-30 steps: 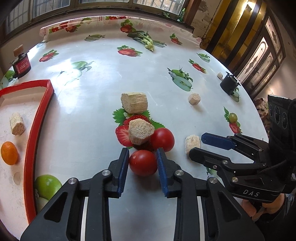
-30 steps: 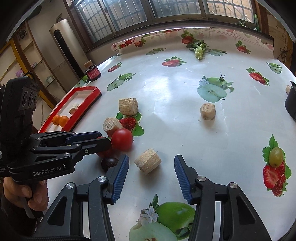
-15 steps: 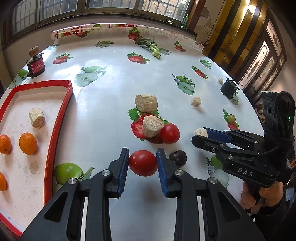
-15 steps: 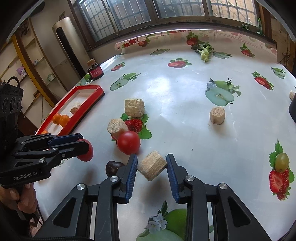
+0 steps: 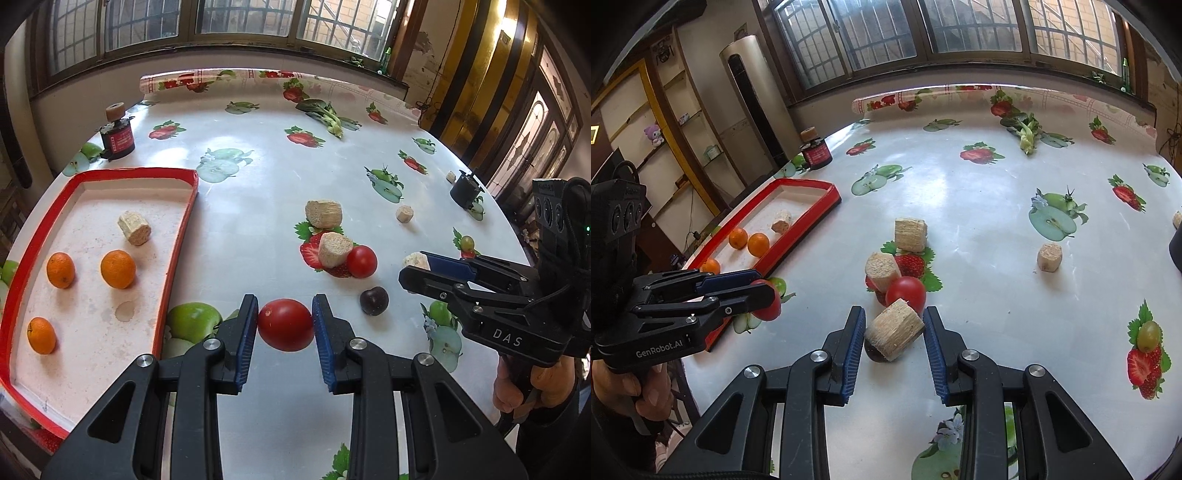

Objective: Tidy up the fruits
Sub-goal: 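Lift the tomato and beige block with both grippers toward the tray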

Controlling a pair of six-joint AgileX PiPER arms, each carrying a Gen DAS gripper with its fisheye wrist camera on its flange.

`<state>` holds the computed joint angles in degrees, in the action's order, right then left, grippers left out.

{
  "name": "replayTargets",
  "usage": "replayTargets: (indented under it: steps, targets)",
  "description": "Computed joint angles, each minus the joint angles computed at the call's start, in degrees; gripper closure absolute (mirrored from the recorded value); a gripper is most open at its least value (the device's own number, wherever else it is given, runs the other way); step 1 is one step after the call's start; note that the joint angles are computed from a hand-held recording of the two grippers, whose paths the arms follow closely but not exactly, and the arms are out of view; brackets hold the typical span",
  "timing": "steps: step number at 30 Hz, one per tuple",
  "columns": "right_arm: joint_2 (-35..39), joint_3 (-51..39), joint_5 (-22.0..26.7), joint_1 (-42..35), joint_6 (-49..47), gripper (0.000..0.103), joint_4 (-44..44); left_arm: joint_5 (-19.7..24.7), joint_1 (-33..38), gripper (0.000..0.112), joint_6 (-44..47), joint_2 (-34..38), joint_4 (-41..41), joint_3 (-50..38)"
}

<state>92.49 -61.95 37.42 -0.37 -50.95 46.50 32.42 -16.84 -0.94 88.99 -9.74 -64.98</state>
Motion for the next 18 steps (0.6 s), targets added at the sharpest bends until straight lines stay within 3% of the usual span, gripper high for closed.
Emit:
replayTargets:
  steps: [18]
  targets:
    - [-2.4,-0.2,-1.1,7.6,3.9,0.070,-2.6,-0.7,7.8,0.085,3.0,-9.2,-2.0,7.8]
